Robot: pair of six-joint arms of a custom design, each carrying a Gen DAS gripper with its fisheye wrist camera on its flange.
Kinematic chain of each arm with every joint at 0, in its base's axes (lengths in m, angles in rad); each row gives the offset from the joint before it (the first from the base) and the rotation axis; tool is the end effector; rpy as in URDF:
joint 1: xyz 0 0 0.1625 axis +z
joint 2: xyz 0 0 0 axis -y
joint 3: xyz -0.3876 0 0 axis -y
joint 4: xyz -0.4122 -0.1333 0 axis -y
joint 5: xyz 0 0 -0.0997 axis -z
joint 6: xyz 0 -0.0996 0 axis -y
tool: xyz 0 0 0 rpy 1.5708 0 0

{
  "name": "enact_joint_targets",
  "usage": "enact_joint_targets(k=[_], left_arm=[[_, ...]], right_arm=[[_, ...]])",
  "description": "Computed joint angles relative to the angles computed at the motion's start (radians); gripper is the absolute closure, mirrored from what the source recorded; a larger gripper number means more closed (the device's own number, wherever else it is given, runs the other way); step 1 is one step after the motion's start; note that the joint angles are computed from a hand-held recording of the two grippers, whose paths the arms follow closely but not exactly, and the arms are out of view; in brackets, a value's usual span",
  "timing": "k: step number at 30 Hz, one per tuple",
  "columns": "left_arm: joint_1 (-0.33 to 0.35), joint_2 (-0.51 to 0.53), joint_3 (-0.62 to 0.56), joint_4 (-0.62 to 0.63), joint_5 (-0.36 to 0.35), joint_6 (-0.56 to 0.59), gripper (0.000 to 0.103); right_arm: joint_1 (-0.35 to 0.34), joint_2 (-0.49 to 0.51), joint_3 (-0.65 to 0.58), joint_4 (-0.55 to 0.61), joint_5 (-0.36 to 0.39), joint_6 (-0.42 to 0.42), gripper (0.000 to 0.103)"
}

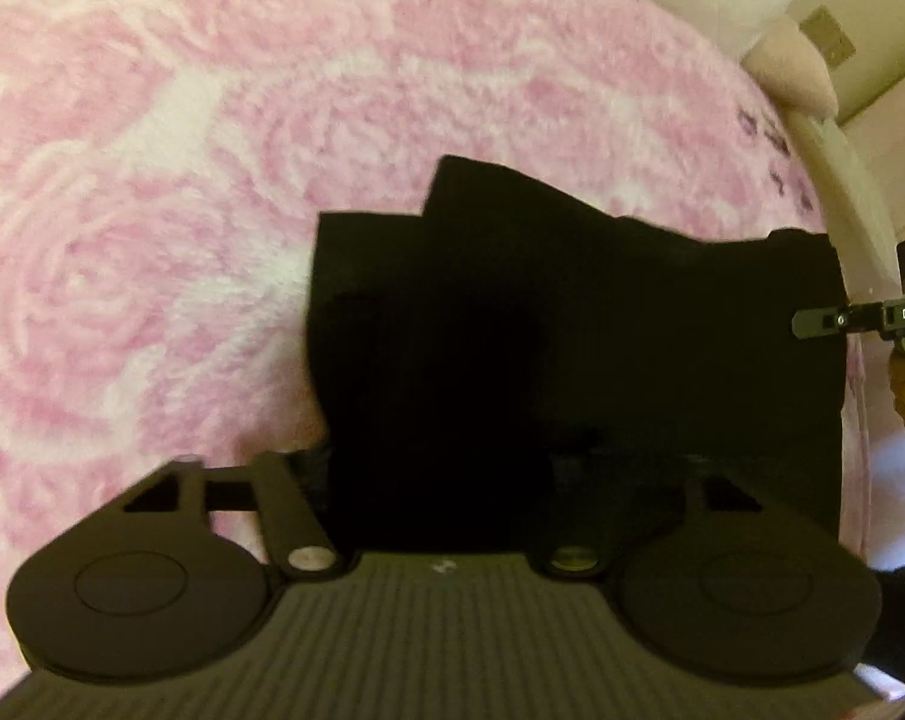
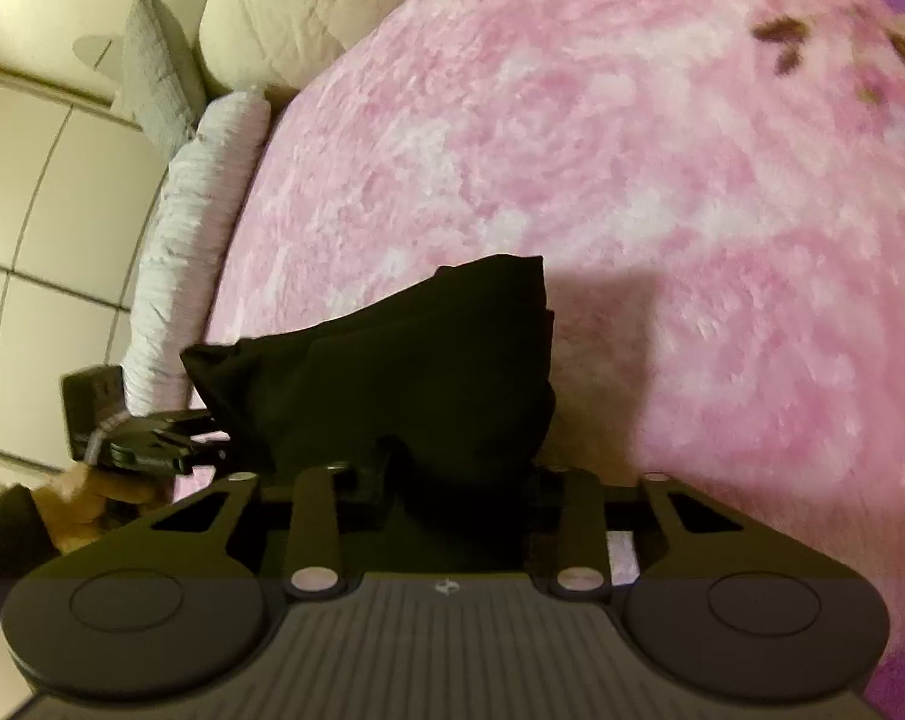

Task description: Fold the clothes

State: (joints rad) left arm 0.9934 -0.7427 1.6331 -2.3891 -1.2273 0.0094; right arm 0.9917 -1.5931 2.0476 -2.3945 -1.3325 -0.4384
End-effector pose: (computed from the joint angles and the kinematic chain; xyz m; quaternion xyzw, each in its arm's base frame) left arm -0.2082 -0.6252 0.0035 0.2907 0.9408 -0.0138 0.1739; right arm -0.1367 -0.4956 0.3148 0.0468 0.9752 -0.2161 0.0133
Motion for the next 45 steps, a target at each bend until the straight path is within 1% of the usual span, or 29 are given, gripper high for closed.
enact_joint_targets(k=[1,4,6,10,13,15,19,22,24,26,28,30,32,33,34,35,36,37,38,41,42,43,44,45], left_arm=[[-0.010,-0.015,0.023,-0.025,0.010,-0.008,0.065],[-0.048,-0.056,0.081,-0.082,0.038,-0.037,0.077],[-0.076,-0.078,0.113,-0.107,0.054,-0.062,0.080],[-0.120,-0.082,0.147,-0.182,0.050,-0.133,0.081],[-0.141,-0.033,0.119,-0.233,0.045,-0.163,0.081],[-0.150,0.025,0.069,-0.266,0.051,-0.180,0.081],[-0.154,0.152,-0.072,-0.308,0.071,-0.205,0.081],[-0.143,0.259,-0.225,-0.299,0.093,-0.211,0.084],[-0.130,0.336,-0.347,-0.271,0.094,-0.216,0.086],[-0.118,0.425,-0.500,-0.205,0.110,-0.214,0.086],[-0.113,0.482,-0.595,-0.153,0.122,-0.206,0.086],[-0.109,0.541,-0.690,-0.111,0.133,-0.195,0.084],[-0.104,0.533,-0.681,-0.088,0.133,-0.221,0.079],[-0.102,0.528,-0.671,-0.085,0.132,-0.232,0.075],[-0.100,0.522,-0.661,-0.081,0.132,-0.244,0.070],[-0.097,0.516,-0.651,-0.078,0.131,-0.255,0.067],[-0.097,0.499,-0.624,-0.089,0.132,-0.270,0.064],[-0.096,0.482,-0.597,-0.101,0.134,-0.285,0.062],[-0.096,0.464,-0.570,-0.112,0.136,-0.300,0.062],[-0.106,0.424,-0.520,-0.129,0.159,-0.314,0.064],[-0.116,0.418,-0.514,-0.142,0.178,-0.304,0.068],[-0.127,0.416,-0.509,-0.182,0.191,-0.269,0.070],[-0.137,0.415,-0.506,-0.225,0.202,-0.231,0.070],[-0.140,0.425,-0.518,-0.271,0.187,-0.193,0.070]], right_arm=[[0.008,-0.005,-0.006,0.014,-0.006,-0.004,0.082],[0.032,-0.020,-0.024,0.056,-0.025,-0.018,0.085],[0.056,-0.034,-0.036,0.079,-0.046,-0.038,0.086],[0.102,-0.061,-0.074,0.107,-0.090,-0.079,0.086],[0.132,-0.049,-0.147,0.133,-0.137,-0.123,0.086],[0.153,-0.015,-0.222,0.156,-0.169,-0.159,0.086],[0.181,0.108,-0.442,0.229,-0.207,-0.239,0.086],[0.190,0.250,-0.652,0.299,-0.211,-0.282,0.086],[0.194,0.351,-0.809,0.358,-0.213,-0.310,0.086],[0.191,0.461,-0.982,0.431,-0.211,-0.335,0.087],[0.184,0.569,-1.149,0.499,-0.215,-0.347,0.087],[0.172,0.659,-1.285,0.553,-0.219,-0.344,0.087],[0.154,0.737,-1.407,0.619,-0.223,-0.330,0.086],[0.146,0.765,-1.451,0.649,-0.225,-0.313,0.086],[0.138,0.781,-1.474,0.663,-0.225,-0.295,0.081],[0.131,0.781,-1.472,0.657,-0.221,-0.277,0.075],[0.125,0.768,-1.448,0.634,-0.218,-0.262,0.071],[0.120,0.744,-1.406,0.594,-0.215,-0.252,0.064],[0.115,0.720,-1.366,0.556,-0.213,-0.242,0.060],[0.103,0.638,-1.233,0.419,-0.207,-0.222,0.059],[0.100,0.600,-1.169,0.348,-0.204,-0.228,0.059],[0.099,0.557,-1.095,0.262,-0.198,-0.245,0.059],[0.100,0.526,-1.042,0.204,-0.185,-0.267,0.060],[0.101,0.506,-1.006,0.175,-0.165,-0.294,0.060]])
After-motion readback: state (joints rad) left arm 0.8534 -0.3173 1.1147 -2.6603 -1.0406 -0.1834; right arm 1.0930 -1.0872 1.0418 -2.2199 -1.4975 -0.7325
